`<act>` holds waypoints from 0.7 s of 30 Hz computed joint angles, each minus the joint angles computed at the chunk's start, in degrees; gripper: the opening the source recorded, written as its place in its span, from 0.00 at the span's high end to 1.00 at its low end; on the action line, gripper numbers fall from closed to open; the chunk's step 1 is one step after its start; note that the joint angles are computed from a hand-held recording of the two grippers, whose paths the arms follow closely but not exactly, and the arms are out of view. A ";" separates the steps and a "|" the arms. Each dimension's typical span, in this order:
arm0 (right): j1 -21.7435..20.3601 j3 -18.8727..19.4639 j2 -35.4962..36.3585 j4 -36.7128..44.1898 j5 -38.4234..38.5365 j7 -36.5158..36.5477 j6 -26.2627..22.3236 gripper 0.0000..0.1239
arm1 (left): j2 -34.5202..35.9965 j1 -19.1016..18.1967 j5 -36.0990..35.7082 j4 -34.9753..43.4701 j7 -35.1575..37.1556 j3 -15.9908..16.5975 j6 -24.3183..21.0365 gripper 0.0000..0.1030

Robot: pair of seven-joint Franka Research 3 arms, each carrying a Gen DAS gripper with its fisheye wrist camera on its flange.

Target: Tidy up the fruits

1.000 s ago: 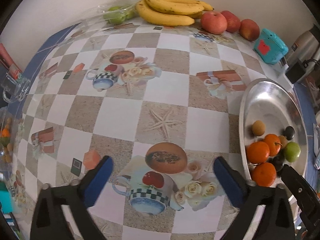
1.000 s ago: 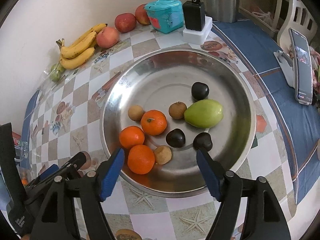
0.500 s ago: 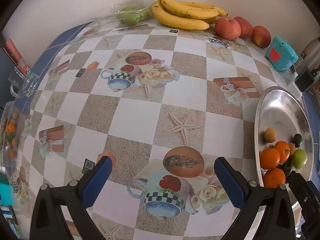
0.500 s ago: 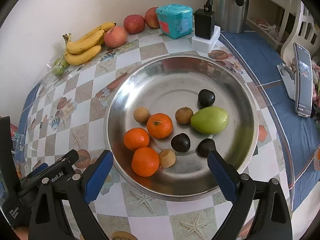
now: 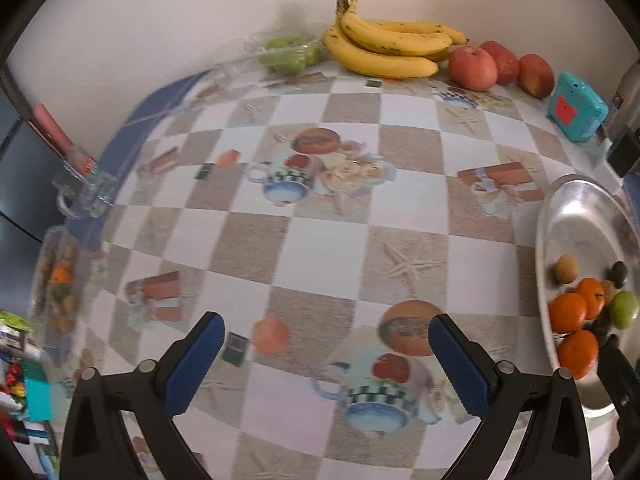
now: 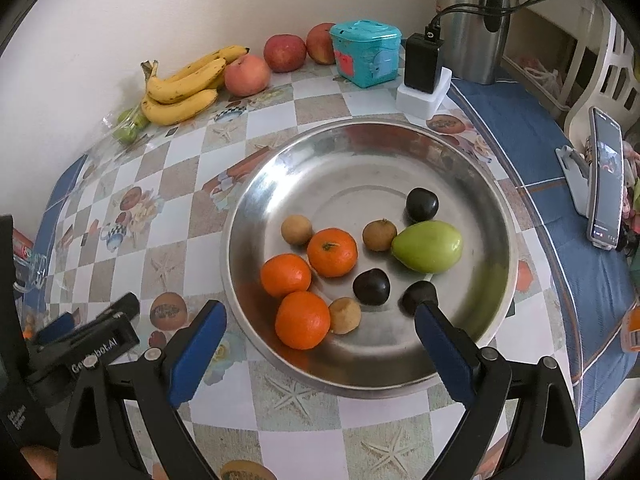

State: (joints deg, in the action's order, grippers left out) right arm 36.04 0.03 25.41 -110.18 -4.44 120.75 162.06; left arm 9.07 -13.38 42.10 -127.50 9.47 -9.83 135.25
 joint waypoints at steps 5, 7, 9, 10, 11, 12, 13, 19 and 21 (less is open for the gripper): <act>0.84 -0.68 -1.25 -2.00 -0.87 1.15 1.08 0.23 | -1.86 0.33 -1.25 -2.03 0.94 -0.27 0.11 0.00; 1.18 -0.88 -1.84 -2.96 -1.35 1.69 1.56 0.23 | -2.81 0.35 -1.52 -2.97 1.26 -0.50 -0.18 0.00; 1.44 -0.96 -2.39 -3.91 -1.88 2.08 2.19 0.23 | -4.01 0.38 -1.36 -4.16 1.16 -0.72 -0.19 0.00; 1.37 -0.75 -2.62 -4.36 -1.92 1.94 2.46 0.23 | -4.72 0.44 -1.15 -4.89 0.93 -0.80 -0.10 0.00; 1.56 -0.79 -2.85 -4.78 -2.19 2.03 2.53 0.23 | -5.37 0.56 -1.05 -5.57 0.76 -0.87 0.08 0.00; 1.78 -0.89 -2.97 -5.00 -2.53 2.20 2.50 0.23 | -6.24 0.68 -0.99 -6.48 0.49 -0.97 0.30 0.00; 2.01 -0.96 -3.15 -5.29 -2.94 2.29 2.49 0.23 | -6.85 0.77 -1.01 -7.10 0.34 -1.12 0.34 0.00; 2.98 -1.33 -4.56 -7.29 -4.91 3.11 3.86 0.23 | -10.91 1.30 -0.56 -11.41 -0.63 -2.09 1.95 0.00; 3.36 -1.51 -5.01 -7.86 -5.69 3.58 4.11 0.23 | -12.10 1.41 -0.55 -12.51 -1.01 -2.47 2.01 0.00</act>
